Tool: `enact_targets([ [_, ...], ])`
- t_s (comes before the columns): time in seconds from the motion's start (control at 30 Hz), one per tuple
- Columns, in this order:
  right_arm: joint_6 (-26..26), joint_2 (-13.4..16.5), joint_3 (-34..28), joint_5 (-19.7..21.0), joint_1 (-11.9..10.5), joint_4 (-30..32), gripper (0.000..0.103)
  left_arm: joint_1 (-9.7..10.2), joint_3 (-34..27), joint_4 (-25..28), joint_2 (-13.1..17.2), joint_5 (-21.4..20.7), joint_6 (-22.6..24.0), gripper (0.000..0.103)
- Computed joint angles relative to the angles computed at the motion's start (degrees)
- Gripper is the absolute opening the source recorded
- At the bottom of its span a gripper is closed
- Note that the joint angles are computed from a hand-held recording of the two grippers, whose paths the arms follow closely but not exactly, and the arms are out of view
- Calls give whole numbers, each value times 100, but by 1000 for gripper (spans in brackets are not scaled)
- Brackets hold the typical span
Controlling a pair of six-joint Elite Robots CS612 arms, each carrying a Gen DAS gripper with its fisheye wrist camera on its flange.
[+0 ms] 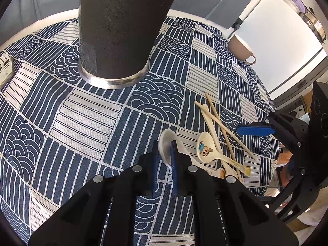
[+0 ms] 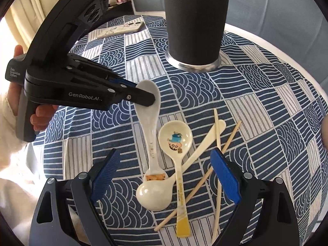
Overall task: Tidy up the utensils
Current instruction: 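Grasp the white ceramic spoon with the left gripper while the right gripper grips its handle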
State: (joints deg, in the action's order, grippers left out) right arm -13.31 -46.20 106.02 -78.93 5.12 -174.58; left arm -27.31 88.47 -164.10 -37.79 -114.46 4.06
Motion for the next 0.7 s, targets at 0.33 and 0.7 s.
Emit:
enact_targets([
  [0.33, -70, 166, -293, 695, -13, 749, 54, 20, 190, -205, -176, -100, 250, 9],
  [0.7, 163, 195, -297, 826, -39, 573, 12, -1, 319, -535, -300, -121, 389, 8],
])
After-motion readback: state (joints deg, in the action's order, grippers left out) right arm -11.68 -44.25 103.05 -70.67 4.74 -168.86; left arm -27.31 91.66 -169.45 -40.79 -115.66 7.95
